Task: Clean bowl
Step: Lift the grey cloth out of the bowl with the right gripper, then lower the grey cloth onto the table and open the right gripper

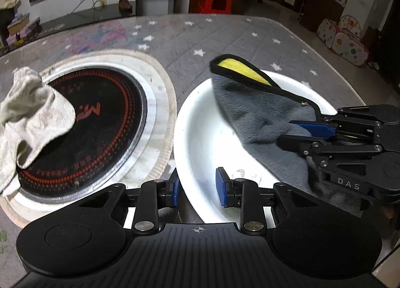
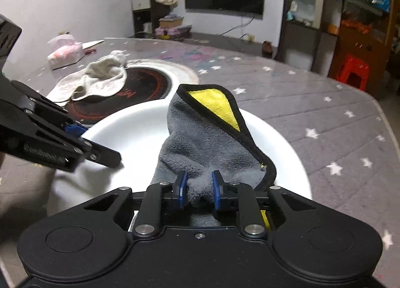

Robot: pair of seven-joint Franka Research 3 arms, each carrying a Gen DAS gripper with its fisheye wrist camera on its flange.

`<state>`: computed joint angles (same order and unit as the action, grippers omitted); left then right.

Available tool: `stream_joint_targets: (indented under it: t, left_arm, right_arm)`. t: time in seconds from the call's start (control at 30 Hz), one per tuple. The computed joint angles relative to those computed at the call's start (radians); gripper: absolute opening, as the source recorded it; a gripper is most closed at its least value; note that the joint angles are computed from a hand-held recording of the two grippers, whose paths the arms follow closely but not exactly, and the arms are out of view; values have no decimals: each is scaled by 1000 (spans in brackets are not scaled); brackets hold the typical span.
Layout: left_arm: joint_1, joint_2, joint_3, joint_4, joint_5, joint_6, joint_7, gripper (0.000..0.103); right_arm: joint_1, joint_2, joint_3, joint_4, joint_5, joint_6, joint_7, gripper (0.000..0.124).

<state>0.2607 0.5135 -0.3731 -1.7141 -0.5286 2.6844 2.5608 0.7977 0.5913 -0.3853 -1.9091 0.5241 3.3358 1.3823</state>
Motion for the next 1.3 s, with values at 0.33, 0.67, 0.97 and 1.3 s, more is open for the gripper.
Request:
stream_joint_targets:
  t: [0.33,0.67,0.97,1.3]
  left_arm:
    - [-18,39,-6,75,33,17,-17,23]
    - [-45,109,11,170,127,32,-134,23]
    - [-45,180,14,266,195,24,-243,24]
    - [-64,278,30,418,254,-1,-385,25]
  right_arm:
    - [173,35,-215,-33,122,40,-36,21]
    - [223,75,-310,-24,275,39,-95,21]
    - [185,115,-315,-3,209,-21,2,21]
    - [106,142,-281,56,64,-68,102,21]
